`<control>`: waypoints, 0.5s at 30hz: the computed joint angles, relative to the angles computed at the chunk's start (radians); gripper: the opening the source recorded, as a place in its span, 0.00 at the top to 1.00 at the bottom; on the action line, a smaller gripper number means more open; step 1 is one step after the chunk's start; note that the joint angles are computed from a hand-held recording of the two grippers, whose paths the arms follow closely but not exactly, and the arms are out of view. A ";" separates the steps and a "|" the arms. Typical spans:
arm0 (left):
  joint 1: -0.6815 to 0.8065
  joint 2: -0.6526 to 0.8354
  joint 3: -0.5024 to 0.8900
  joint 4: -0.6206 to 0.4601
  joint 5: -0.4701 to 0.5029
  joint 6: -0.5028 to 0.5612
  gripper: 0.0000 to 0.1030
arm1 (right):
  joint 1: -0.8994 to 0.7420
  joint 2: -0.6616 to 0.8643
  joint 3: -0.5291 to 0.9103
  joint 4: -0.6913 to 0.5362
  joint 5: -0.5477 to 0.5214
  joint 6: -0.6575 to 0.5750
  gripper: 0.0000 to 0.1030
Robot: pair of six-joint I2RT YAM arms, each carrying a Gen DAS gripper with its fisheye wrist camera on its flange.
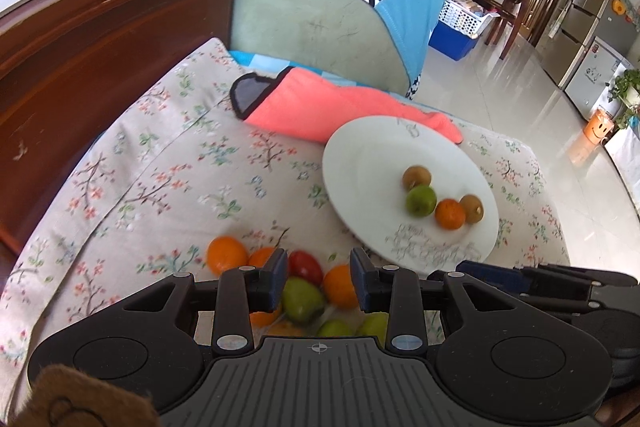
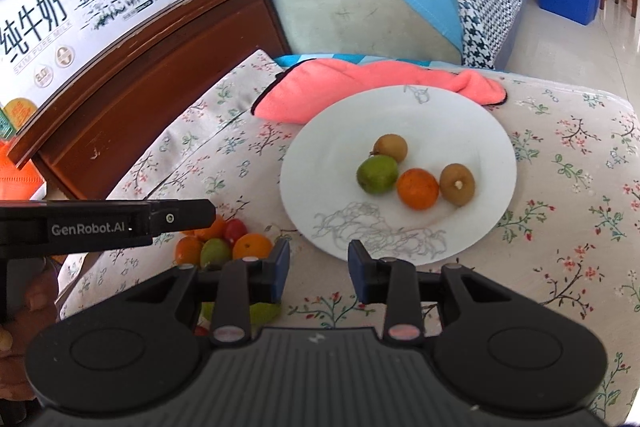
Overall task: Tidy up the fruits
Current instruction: 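Withdraw both tools from the plate back toward the fruit pile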
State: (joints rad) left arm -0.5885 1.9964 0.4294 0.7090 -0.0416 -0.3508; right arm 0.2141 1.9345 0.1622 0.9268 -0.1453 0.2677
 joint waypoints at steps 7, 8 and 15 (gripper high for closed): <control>-0.004 -0.005 -0.104 0.082 0.002 -0.017 0.68 | 0.039 0.001 -0.024 0.017 0.005 -0.008 0.67; -0.006 -0.002 -0.112 0.088 0.001 -0.021 0.68 | 0.045 0.002 -0.026 0.017 0.006 -0.009 0.67; -0.025 0.032 -0.161 0.139 -0.012 -0.029 0.68 | 0.096 0.013 -0.039 0.028 0.027 -0.014 0.67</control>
State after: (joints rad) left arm -0.6138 2.0281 0.2683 0.8476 -0.0532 -0.3795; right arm 0.3096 1.9474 0.1231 0.9548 -0.1186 0.2538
